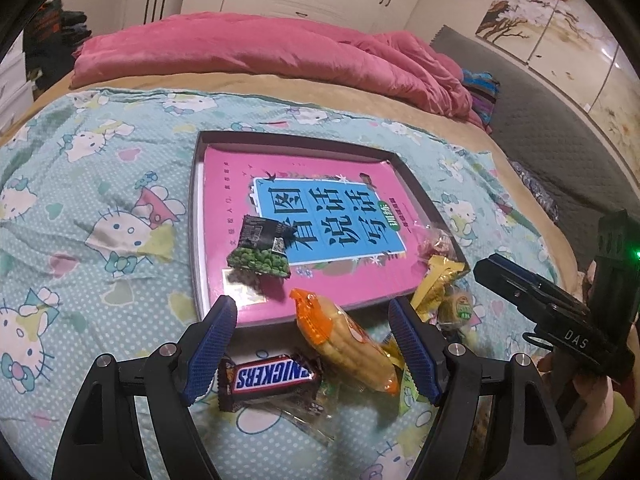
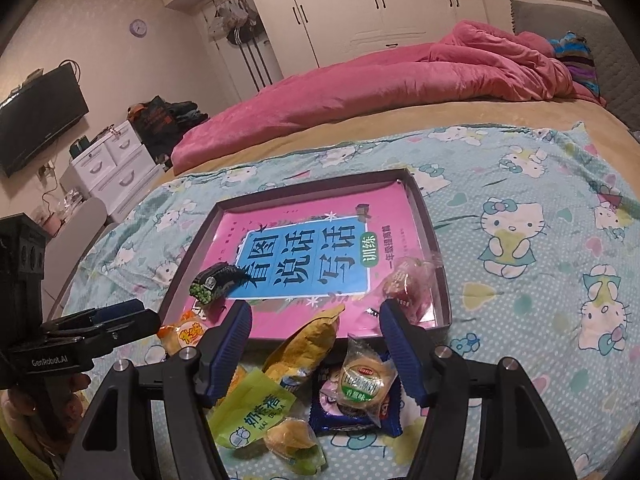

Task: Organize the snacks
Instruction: 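Move left tool to the orange wafer roll while right tool approaches the yellow snack bag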

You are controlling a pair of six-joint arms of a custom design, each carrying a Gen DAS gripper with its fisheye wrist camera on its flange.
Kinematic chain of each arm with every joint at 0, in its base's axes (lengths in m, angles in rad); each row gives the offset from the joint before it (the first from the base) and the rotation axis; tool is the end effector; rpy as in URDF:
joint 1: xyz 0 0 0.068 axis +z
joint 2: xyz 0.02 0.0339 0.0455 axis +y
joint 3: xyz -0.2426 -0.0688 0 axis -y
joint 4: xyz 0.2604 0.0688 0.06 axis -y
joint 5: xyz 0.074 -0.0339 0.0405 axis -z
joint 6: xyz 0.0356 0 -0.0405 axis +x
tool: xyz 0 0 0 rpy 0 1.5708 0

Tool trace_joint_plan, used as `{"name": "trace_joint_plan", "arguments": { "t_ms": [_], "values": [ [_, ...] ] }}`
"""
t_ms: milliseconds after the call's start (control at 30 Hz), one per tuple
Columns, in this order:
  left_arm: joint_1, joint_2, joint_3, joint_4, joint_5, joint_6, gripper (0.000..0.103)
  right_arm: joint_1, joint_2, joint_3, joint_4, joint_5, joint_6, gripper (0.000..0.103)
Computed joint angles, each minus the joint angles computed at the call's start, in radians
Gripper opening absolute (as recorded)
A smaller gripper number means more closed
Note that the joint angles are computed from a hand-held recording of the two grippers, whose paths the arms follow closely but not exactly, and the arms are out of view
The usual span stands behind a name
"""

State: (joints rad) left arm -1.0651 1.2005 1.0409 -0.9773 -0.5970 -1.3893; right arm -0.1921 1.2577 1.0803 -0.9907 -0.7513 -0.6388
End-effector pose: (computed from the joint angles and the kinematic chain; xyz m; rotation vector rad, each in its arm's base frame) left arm 0.1349 -0.2023 0.2637 -0.5548 2.3713 -0.2524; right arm 0.2514 -0.0241 0.2654 -0.7204 2.2988 0.6686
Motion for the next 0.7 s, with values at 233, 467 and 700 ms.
{"name": "trace_joint_plan", "arguments": {
  "t_ms": [233,467,700],
  "values": [
    [-0.006,0.014,0.003,0.008,0.013,0.003,0.079,0.014,-0.017,-0.010,-0.022,0.024,-0.022,0.066],
    [-0.003,0.035,-0.002,0.041,0.042,0.023,0.079,0.024,-0.028,-0.022,-0.040,0.038,-0.049,0.066],
    [0.014,0.039,-0.031,0.097,0.078,0.034,0.079,0.036,-0.024,-0.034,-0.038,0.057,-0.058,0.066]
  ]
}}
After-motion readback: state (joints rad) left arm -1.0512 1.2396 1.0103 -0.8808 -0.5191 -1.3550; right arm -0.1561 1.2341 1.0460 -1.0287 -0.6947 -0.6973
